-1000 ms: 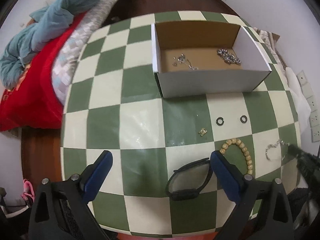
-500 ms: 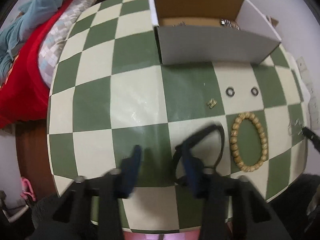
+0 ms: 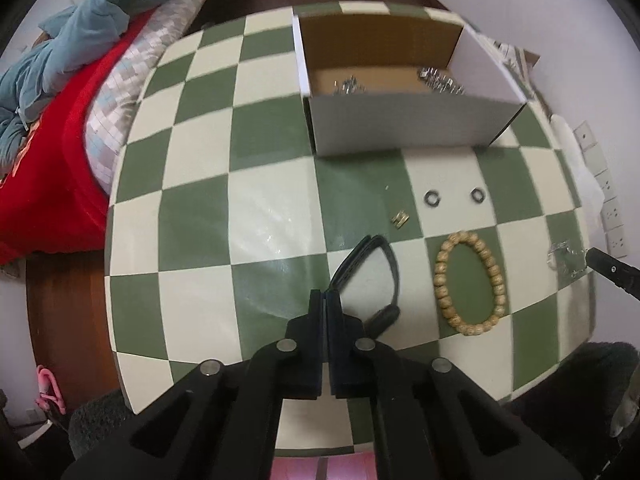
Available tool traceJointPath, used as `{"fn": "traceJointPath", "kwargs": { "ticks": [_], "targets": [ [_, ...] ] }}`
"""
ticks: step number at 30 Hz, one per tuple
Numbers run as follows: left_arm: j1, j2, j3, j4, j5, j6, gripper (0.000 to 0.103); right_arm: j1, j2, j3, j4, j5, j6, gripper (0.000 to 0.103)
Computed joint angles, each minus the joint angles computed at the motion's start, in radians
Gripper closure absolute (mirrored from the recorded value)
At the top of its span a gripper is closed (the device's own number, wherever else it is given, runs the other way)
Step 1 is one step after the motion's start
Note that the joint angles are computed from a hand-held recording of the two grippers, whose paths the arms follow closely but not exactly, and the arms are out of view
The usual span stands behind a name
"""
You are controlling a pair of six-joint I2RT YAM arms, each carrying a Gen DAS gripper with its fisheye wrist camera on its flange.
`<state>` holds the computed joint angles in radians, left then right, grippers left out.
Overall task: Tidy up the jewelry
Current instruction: 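Grasp the black watch band with the left gripper while the right gripper grasps the thin silver bracelet, then lift the watch band and silver bracelet and carry both over the box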
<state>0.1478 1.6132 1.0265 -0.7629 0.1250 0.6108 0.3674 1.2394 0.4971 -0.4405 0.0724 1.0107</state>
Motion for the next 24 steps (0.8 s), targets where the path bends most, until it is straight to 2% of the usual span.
{"fn": "traceJointPath", "kwargs": {
  "ticks": [7, 9, 10, 12, 14, 19, 20, 22, 23, 24],
  "targets": [
    [0.029, 0.013, 0.094, -0.071, 0.088, 0.0, 0.101, 0.069, -0.107, 0.14, -0.165, 0.062, 0.002, 0.102],
    [0.016, 0.055, 0.114, -0.075, 0.074, -0.004, 0.095, 0.083, -0.11, 0.177, -0.193, 0.079, -0.001, 0.102],
    [-0.004, 0.082, 0.112, -0.057, 0.032, -0.006, 0.09, 0.088, -0.11, 0.19, -0.201, 0.084, -0.001, 0.102],
    [-0.021, 0.133, 0.113, -0.043, -0.006, 0.012, 0.064, 0.085, -0.109, 0.198, -0.204, 0.082, -0.006, 0.102],
    [-0.034, 0.178, 0.117, -0.026, -0.028, 0.016, 0.061, 0.086, -0.103, 0.202, -0.206, 0.078, -0.002, 0.102],
    [-0.075, 0.229, 0.111, 0.0, -0.055, 0.039, 0.061, 0.084, -0.095, 0.183, -0.195, 0.069, 0.006, 0.102],
    [-0.08, 0.233, 0.106, 0.007, -0.057, 0.04, 0.064, 0.084, -0.087, 0.181, -0.192, 0.067, 0.008, 0.102],
    [-0.083, 0.223, 0.078, 0.047, -0.059, 0.033, 0.077, 0.077, -0.074, 0.173, -0.181, 0.06, 0.002, 0.102],
    [-0.079, 0.214, 0.066, 0.057, -0.042, 0.034, 0.092, 0.076, -0.065, 0.174, -0.177, 0.059, 0.001, 0.102],
    [-0.082, 0.198, 0.047, 0.079, -0.053, 0.026, 0.098, 0.076, -0.059, 0.175, -0.175, 0.06, 0.0, 0.102]
  ]
}}
